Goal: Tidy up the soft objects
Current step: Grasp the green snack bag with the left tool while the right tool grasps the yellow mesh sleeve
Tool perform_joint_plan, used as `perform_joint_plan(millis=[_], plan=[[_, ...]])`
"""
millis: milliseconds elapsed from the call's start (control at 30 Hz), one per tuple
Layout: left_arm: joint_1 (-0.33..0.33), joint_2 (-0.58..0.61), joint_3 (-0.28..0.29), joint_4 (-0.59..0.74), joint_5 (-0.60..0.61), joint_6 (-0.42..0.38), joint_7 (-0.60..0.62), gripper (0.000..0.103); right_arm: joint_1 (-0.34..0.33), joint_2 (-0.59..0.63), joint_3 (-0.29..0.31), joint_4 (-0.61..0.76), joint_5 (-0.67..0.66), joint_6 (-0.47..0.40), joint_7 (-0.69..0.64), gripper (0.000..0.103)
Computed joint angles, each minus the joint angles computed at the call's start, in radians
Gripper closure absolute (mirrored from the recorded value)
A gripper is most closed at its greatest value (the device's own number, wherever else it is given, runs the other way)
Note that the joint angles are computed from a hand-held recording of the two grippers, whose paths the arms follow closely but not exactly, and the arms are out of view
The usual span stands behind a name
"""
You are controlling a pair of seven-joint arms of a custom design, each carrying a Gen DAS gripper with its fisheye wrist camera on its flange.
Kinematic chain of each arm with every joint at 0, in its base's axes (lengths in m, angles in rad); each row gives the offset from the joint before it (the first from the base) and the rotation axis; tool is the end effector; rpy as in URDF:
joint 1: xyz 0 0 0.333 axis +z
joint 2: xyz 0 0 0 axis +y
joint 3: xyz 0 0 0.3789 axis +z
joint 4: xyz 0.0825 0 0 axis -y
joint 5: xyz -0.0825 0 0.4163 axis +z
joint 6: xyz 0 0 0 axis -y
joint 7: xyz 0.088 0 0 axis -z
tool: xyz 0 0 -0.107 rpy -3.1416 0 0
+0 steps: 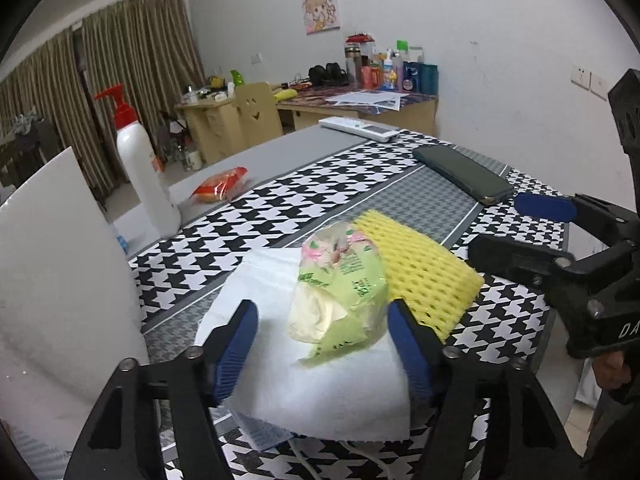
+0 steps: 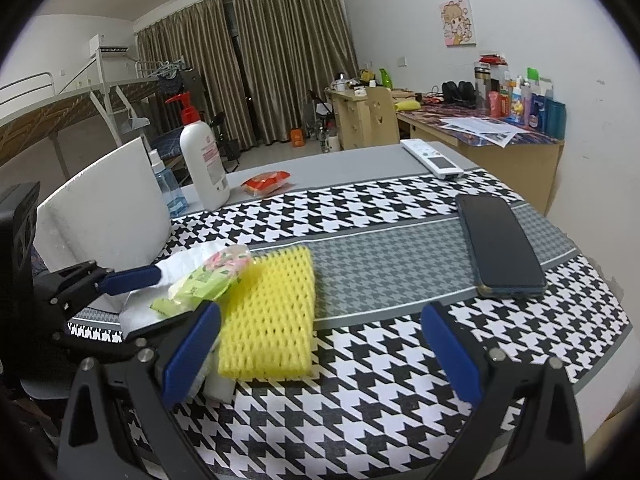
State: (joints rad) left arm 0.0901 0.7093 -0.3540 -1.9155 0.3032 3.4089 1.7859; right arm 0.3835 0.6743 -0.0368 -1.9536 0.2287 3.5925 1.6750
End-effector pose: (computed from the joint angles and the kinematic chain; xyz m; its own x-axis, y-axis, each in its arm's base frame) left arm 0.7016 -0.1821 0.2619 -0.5479 -0.8308 -0.0981 -0.5098 0.4245 -0.7483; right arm 0.6787 0.2194 0.2661 0.0929 -0.9805 -0.1734 -0.5922 0.0856 -0.8013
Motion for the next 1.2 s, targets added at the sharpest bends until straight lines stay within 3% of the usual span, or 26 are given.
perform_joint_plan(millis=[133, 333, 400, 667, 800, 867, 1067, 1133, 1200], plan=[[0.000, 0.007, -0.005, 0.009, 0.010, -0.016, 0.009, 0.047, -0.012, 0.004, 0.011, 0.010, -0.013, -0.020, 0.004, 0.001], [0.046, 0.024, -0.062, 0.021, 0.022, -0.048, 0.027, 0.060, -0.024, 0.008, 0.019, 0.022, -0.034, -0.050, 0.020, 0.001], [0.080, 0.032, -0.101, 0.020, 0.032, -0.060, 0.037, 0.067, -0.024, 0.008, 0.017, 0.025, -0.039, -0.059, 0.023, 0.001], [0.208, 0.075, -0.242, 0.020, 0.045, -0.095, 0.070, 0.077, -0.060, 0.023, 0.052, 0.059, -0.091, -0.119, 0.044, 0.002], [0.285, 0.103, -0.323, 0.007, 0.056, -0.083, 0.093, 0.078, -0.138, 0.032, 0.128, 0.079, -0.159, -0.181, 0.074, 0.017], [0.295, 0.107, -0.333, 0.005, 0.058, -0.077, 0.092, 0.078, -0.154, 0.038, 0.144, 0.091, -0.177, -0.209, 0.085, 0.024], [0.313, 0.117, -0.352, 0.003, 0.069, -0.075, 0.088, 0.078, -0.188, 0.054, 0.181, 0.111, -0.218, -0.256, 0.101, 0.029], [0.313, 0.117, -0.352, 0.002, 0.070, -0.070, 0.085, 0.078, -0.189, 0.054, 0.182, 0.113, -0.223, -0.263, 0.100, 0.043], [0.314, 0.117, -0.351, 0.001, 0.072, -0.067, 0.080, 0.078, -0.203, 0.054, 0.196, 0.113, -0.231, -0.269, 0.098, 0.050]])
